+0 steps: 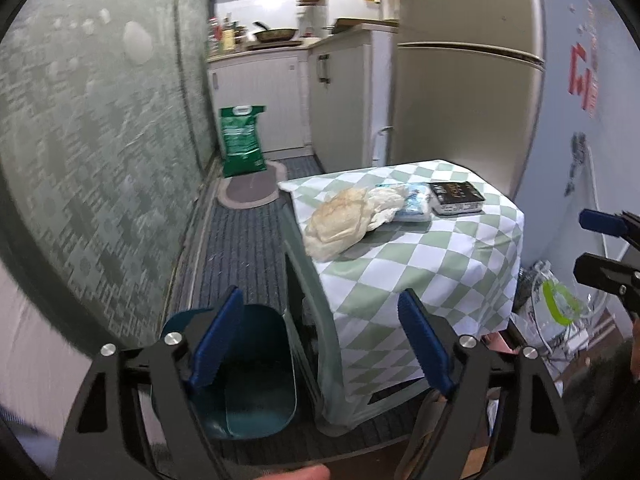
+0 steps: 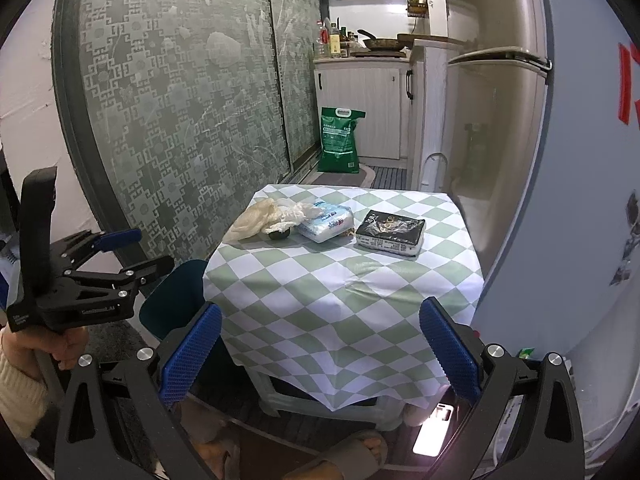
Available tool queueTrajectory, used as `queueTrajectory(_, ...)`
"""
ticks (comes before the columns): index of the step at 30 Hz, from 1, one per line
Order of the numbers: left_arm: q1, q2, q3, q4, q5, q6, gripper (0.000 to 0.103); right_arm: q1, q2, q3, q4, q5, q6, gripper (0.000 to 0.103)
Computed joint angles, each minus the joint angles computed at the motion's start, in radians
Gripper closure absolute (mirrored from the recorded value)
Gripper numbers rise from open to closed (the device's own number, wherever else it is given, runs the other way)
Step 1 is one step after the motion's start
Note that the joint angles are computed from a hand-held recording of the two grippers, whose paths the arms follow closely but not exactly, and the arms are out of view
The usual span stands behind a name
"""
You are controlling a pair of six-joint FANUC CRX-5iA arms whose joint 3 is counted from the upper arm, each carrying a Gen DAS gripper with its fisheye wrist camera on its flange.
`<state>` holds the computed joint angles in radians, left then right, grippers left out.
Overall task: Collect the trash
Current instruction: 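Grasp the bread roll with the left tool while the right tool grasps white tissue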
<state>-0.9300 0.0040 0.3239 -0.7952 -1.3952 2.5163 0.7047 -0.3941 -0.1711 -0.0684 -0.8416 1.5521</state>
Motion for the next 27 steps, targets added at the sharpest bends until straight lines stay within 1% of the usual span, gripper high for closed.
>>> queueTrajectory(1,0.007,-0.007,-0.009,0.004,0.019,-0.016,0.023,-0.001,0.006,0.005,0.0,-0.002,0.003,0.003)
queueTrajectory(4,0.066,-0.034,-0.044,0.058,0.103,-0.069,0.024,-0.021,0.038,0.044,-0.041,-0.02,0.035,0.003)
queueTrajectory(6,0.115,-0.053,-0.072,0.11,0.178,-0.131,0.024,-0.028,0.063,0.07,-0.057,-0.028,0.059,0.005)
queueTrajectory(8,0.153,-0.067,-0.094,0.148,0.239,-0.193,0.032,-0.042,0.093,0.107,-0.09,-0.043,0.092,0.008)
queueTrajectory(9,0.179,-0.07,-0.104,0.179,0.271,-0.231,0.038,-0.044,0.108,0.123,-0.098,-0.048,0.103,0.008)
queueTrajectory(10,0.2,-0.072,-0.111,0.204,0.295,-0.257,0.042,-0.048,0.12,0.136,-0.103,-0.051,0.111,0.01)
queueTrajectory(14,0.305,-0.075,-0.151,0.339,0.416,-0.384,0.047,-0.063,0.185,0.204,-0.141,-0.08,0.145,0.019)
queueTrajectory(15,0.335,-0.072,-0.163,0.385,0.448,-0.425,0.051,-0.069,0.206,0.227,-0.156,-0.091,0.155,0.019)
queueTrajectory(16,0.353,-0.069,-0.17,0.415,0.465,-0.452,0.057,-0.073,0.22,0.242,-0.165,-0.101,0.161,0.021)
queueTrajectory(18,0.408,-0.061,-0.195,0.52,0.521,-0.547,0.063,-0.079,0.254,0.278,-0.18,-0.12,0.178,0.024)
queueTrajectory(19,0.422,-0.059,-0.203,0.548,0.533,-0.572,0.065,-0.079,0.264,0.288,-0.182,-0.126,0.183,0.025)
queueTrajectory(21,0.458,-0.052,-0.228,0.64,0.574,-0.665,0.066,-0.082,0.294,0.322,-0.193,-0.148,0.201,0.029)
queueTrajectory(23,0.49,-0.048,-0.256,0.732,0.605,-0.738,0.072,-0.083,0.316,0.347,-0.198,-0.163,0.212,0.033)
queueTrajectory(25,0.503,-0.038,-0.263,0.762,0.611,-0.752,0.077,-0.082,0.337,0.367,-0.2,-0.174,0.223,0.035)
queueTrajectory(27,0.509,-0.033,-0.267,0.759,0.607,-0.74,0.078,-0.077,0.358,0.389,-0.196,-0.185,0.232,0.035)
